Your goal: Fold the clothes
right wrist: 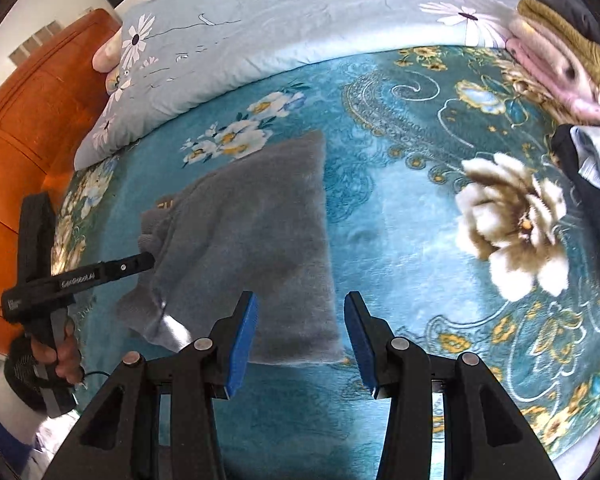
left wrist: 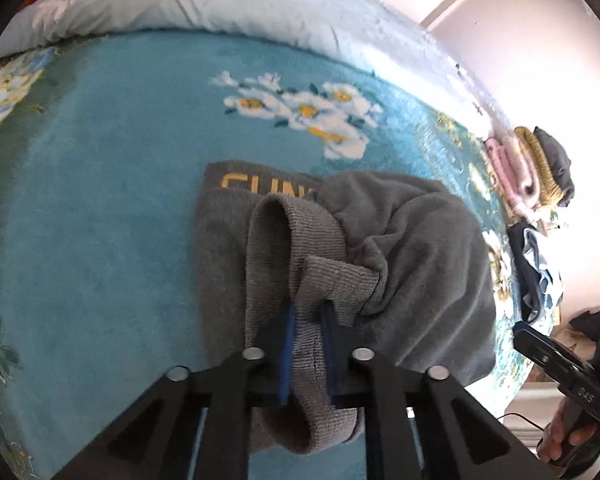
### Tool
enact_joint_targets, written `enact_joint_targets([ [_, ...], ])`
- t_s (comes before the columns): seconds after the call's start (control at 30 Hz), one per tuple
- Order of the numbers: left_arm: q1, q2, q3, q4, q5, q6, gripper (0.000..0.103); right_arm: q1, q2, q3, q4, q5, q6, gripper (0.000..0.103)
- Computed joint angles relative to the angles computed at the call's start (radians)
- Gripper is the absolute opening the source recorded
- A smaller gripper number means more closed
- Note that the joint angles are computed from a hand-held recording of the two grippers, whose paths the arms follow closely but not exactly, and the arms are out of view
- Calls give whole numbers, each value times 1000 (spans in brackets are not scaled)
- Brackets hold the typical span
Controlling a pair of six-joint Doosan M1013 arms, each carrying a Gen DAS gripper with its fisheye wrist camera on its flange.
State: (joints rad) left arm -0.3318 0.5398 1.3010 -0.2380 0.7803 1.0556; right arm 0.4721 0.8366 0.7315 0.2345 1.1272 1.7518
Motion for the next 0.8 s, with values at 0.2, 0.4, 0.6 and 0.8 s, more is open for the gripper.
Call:
enact_joint_targets([
  [0.2, 6, -21, 12, -44, -47, 58, 5, -3, 7, -11, 22, -2, 8, 46],
  [0.4, 11, 24, -46, -59, 55, 133, 12, -5, 7, -8, 23, 5, 4, 46],
  [0.6, 26, 19, -22, -207, 32, 222, 15, -11, 6, 1, 18, 13, 13, 46],
  [0.8, 21, 6, -19, -265, 51, 328, 15, -13, 9, 0, 16, 17, 25, 46],
])
